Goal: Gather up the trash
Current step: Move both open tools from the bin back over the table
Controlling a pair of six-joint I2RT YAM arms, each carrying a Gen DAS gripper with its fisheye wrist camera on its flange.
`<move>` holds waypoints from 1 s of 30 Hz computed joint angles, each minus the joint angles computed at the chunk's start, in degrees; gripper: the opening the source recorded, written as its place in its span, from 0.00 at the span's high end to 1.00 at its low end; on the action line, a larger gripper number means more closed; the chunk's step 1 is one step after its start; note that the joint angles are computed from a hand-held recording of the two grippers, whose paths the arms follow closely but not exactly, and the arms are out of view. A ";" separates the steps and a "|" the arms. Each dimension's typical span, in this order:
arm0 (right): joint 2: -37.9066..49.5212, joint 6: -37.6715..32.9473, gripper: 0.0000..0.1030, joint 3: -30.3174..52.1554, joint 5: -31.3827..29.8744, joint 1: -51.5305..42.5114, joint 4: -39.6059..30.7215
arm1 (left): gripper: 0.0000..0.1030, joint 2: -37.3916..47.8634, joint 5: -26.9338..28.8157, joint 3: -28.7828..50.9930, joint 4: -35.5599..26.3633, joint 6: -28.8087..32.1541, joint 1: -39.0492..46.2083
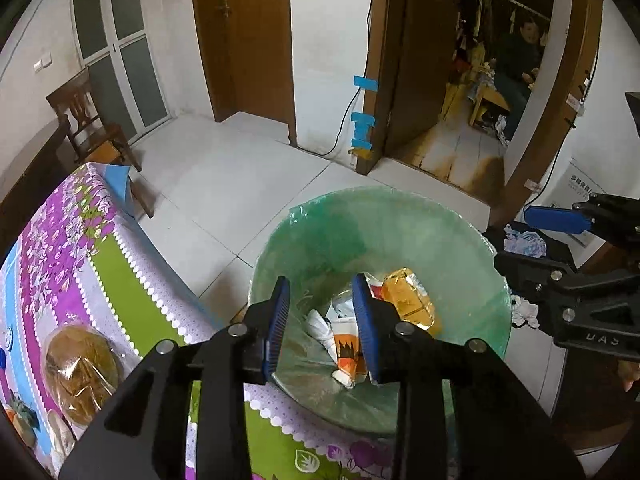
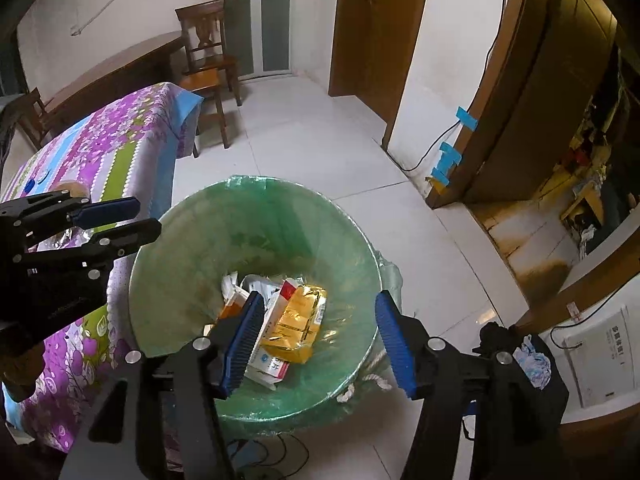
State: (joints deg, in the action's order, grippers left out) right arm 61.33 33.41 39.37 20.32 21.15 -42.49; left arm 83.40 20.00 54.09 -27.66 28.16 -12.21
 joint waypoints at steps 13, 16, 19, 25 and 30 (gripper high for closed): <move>-1.31 12.98 0.42 -0.59 14.03 17.63 2.42 | 0.49 -11.98 5.90 -11.76 4.56 9.76 14.56; 2.00 18.44 0.35 1.56 22.73 26.55 4.03 | 0.49 -11.43 10.18 -10.20 2.41 12.22 22.97; 6.04 21.41 0.33 3.94 30.04 34.18 8.88 | 0.49 -9.15 14.77 -7.00 -0.65 14.32 31.54; 17.63 19.55 0.25 10.44 35.55 42.11 19.71 | 0.43 -3.05 21.92 2.46 -5.88 17.52 48.54; 24.98 17.72 0.19 15.04 31.96 44.95 25.51 | 0.25 4.96 19.81 12.64 0.88 12.83 58.87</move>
